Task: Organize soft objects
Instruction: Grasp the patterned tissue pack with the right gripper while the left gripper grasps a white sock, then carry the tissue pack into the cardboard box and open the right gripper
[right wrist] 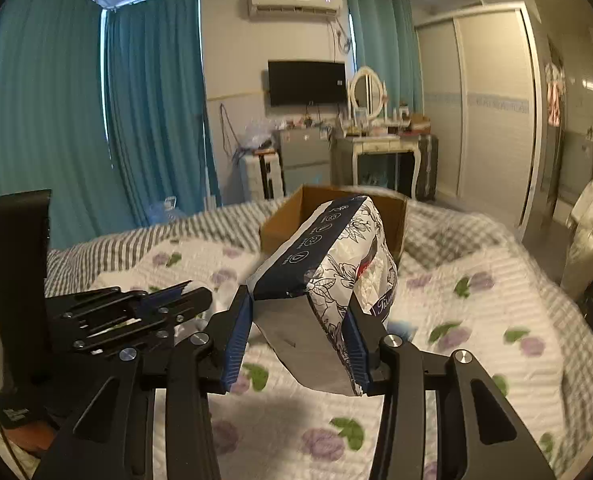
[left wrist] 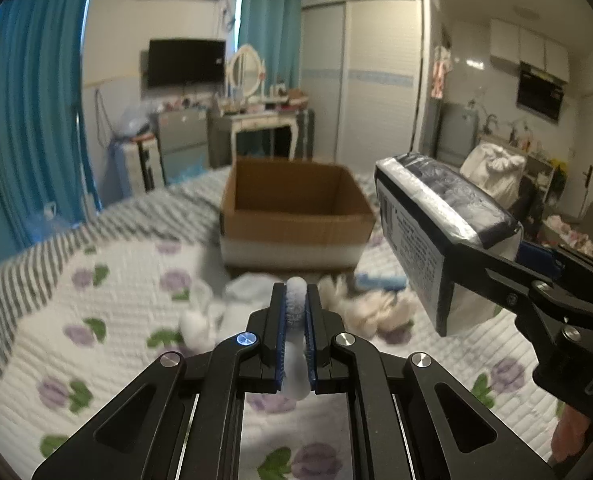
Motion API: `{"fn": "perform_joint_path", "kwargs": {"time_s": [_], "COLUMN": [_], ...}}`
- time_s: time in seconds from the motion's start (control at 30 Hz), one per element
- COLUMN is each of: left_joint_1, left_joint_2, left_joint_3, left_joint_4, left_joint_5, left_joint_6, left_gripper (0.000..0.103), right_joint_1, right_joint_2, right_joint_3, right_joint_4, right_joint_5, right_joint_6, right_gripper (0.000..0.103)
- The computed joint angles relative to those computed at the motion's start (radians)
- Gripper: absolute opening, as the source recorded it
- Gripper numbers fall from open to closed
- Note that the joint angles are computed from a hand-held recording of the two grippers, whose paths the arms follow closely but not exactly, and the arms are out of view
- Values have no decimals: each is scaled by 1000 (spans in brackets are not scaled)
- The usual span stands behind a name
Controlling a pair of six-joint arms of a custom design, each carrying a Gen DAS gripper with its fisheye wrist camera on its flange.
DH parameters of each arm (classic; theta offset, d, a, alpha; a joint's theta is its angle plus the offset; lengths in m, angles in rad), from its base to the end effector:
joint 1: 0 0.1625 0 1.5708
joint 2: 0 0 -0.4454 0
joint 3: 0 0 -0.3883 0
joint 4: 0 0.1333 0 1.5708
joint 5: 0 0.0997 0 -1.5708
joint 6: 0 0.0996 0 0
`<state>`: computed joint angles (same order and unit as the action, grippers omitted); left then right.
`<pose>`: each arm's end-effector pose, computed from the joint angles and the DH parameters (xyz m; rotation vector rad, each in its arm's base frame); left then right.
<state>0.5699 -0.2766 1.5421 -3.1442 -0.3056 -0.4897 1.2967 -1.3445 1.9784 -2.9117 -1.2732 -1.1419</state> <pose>-0.4235 -0.5425 -0.0846 0.2953 2.0611 -1.2645 0.0074 -0.5739 0.3589 1.2781 -2.4010 1.0260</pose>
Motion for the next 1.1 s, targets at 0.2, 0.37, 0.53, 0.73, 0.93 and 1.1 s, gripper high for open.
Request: {"fn": "perform_joint_path", "kwargs": {"time_s": [0.2,0.37,0.53,0.73,0.93,1.1], "left_joint_1": [15,70,163,254,299,305], "left_joint_2": [8,41,116,247,298,240], "left_joint_3": [-95,-249,-479,-767,-858,-774], "left_joint_4": [-64,-93,-101,-4,63,183], "left_joint_5": [30,17,-71,-136,-108,-108], "left_joint_6": [187,372,545,704,678,517], "left_gripper": [7,7,7,7,12,43], "right_joint_1": [54,117,152,169,152,142], "right_joint_2": [30,149,331,536,639,647], "right_joint_3": [-83,-263,-491,-748,-890,-898], "right_joint_4": [2,65,140,238,305,302], "right_joint_5": [19,1,-46,-141,-168,-182], "right_joint_6": [-25,12,77,137,135,139], "right_gripper": [43,43,43,43,44,51]}}
